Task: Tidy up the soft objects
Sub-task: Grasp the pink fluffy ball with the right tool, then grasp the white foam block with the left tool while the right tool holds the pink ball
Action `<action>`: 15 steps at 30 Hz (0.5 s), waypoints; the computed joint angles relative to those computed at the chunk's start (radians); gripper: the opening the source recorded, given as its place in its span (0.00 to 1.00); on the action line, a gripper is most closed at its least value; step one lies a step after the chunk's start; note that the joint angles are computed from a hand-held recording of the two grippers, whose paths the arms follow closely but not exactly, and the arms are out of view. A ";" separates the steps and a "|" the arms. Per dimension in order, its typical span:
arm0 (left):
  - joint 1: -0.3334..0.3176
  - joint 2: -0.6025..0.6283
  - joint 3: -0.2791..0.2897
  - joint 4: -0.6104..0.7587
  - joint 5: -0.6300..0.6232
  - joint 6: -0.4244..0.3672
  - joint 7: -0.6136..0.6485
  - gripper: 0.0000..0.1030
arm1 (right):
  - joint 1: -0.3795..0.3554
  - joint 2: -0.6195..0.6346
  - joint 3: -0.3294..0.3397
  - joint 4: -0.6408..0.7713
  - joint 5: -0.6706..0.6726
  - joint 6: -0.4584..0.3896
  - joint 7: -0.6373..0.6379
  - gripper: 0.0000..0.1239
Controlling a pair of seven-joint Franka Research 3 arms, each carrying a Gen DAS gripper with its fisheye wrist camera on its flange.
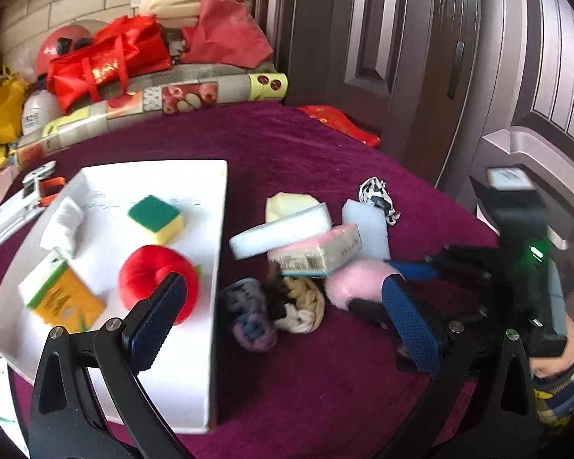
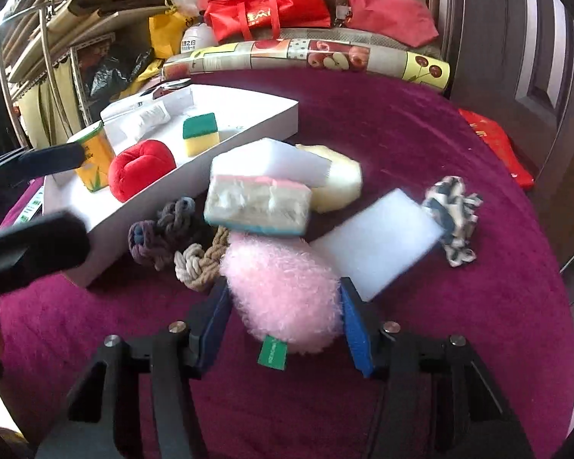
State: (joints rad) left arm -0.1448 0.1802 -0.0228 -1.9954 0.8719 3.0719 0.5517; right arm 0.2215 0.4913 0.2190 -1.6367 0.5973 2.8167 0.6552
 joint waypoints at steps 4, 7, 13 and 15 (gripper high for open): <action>0.033 0.040 -0.063 0.035 -0.144 -0.025 0.152 1.00 | -0.078 -0.065 0.040 -0.091 0.103 0.005 -0.097 0.41; 0.018 0.061 -0.063 0.056 -0.194 -0.030 0.211 1.00 | -0.121 -0.106 0.043 -0.134 0.216 0.021 -0.151 0.41; -0.040 0.127 -0.006 0.169 -0.196 -0.105 0.203 1.00 | -0.145 -0.086 0.019 -0.104 0.350 0.070 -0.140 0.41; -0.058 0.147 0.018 0.210 -0.158 -0.134 0.185 1.00 | -0.165 -0.081 0.033 -0.096 0.393 0.028 -0.172 0.41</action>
State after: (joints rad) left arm -0.2029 0.3269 -0.0047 -1.7858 0.7137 2.9383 0.7364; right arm 0.0565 0.4106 0.2519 -1.7324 0.9902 2.8445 0.4828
